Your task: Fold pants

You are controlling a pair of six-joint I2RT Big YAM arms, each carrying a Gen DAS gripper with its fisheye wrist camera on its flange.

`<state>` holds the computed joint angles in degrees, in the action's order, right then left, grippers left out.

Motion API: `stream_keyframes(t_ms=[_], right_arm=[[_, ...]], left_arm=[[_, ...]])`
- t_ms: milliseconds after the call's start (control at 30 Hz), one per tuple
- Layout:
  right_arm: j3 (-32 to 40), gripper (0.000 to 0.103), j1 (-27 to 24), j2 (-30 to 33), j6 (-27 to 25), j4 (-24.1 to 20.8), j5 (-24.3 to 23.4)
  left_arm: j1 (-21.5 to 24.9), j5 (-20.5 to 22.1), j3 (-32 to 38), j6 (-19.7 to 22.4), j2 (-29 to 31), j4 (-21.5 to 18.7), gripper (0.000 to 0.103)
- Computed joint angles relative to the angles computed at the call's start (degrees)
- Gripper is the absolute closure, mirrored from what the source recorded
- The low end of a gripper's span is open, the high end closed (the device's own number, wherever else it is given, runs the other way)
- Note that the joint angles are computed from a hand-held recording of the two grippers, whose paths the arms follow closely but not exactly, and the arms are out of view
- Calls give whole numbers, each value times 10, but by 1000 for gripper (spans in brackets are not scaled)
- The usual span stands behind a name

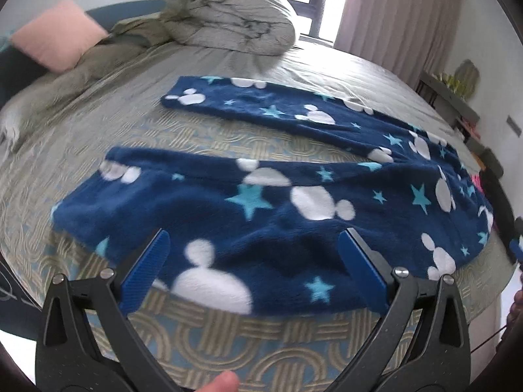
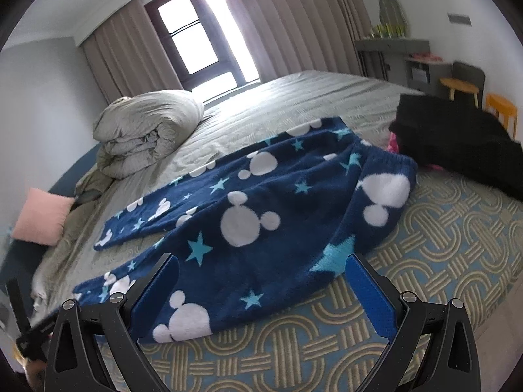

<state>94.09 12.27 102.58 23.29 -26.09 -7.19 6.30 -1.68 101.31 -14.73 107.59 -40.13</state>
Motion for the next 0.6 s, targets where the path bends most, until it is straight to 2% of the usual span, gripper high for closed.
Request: stream_keyframes(t_ms=[100,200,300,367,400,433,500,600], right_arm=[[-1,0,-12,1,6,-3,-8],[-2,0,-25,4,25,-6,-37],[-5,0,-34,7,49,-6,-59],[-6,1,-39,11,61,-6,-68],[-7,5,-41,12,65,-3,-77],[-7,7,-42,14,72,-2,-88],[-4,15,-44,19,75,-6,-97],[1,16,-44,25,75,-12,-99]], left_arm=[[14,12,-20,-10,-11,7,9],[27,18,-27,-36,-13,1,9],[44,47,-35,-71,-13,-7,12],[51,62,-36,-89,-12,-15,21],[56,77,-38,-101,-10,-16,29],[59,88,-38,-111,-8,-20,32],[69,118,-37,-143,-1,-26,32],[79,144,-39,-197,7,-33,32]])
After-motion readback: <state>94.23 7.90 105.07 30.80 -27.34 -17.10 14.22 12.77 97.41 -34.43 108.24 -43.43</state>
